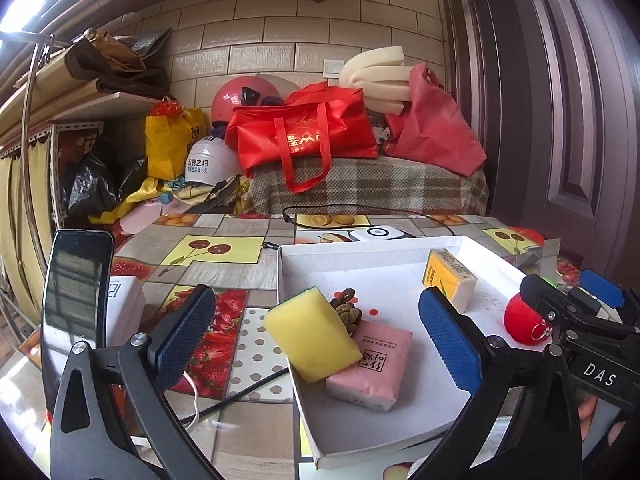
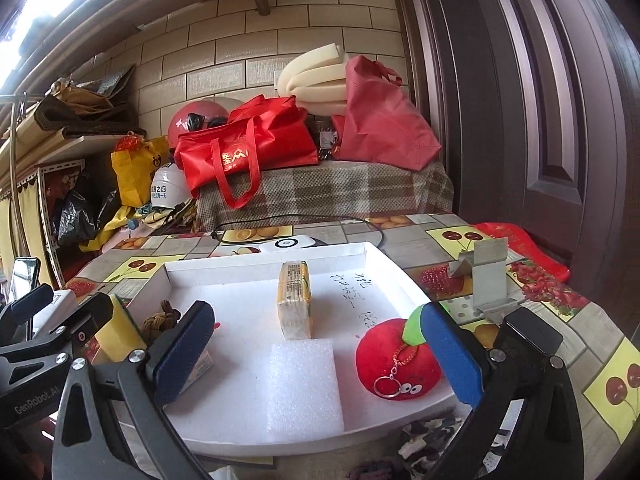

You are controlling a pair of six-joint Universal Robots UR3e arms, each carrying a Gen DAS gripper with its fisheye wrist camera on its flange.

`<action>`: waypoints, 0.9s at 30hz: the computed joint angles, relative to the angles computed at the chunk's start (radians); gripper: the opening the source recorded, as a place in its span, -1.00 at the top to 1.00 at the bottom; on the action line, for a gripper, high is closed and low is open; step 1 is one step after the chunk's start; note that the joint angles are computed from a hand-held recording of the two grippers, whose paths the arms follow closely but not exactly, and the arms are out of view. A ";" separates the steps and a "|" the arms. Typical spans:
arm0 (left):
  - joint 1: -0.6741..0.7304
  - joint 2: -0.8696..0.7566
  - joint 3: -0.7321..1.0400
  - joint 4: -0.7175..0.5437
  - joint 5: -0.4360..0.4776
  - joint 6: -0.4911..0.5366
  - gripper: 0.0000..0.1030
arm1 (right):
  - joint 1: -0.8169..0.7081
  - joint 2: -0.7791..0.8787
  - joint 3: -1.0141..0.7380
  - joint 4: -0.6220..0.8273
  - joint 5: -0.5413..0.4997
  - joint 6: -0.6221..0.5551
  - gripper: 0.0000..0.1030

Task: Organize soft objects
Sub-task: 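Move both tools back to the remaining objects on the table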

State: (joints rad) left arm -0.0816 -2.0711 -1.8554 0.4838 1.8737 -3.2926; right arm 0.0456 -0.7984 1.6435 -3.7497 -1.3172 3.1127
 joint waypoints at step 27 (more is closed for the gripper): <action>0.038 0.504 -0.521 -0.249 -0.691 0.353 -0.99 | -0.455 -0.315 0.473 0.254 0.418 -0.210 -1.00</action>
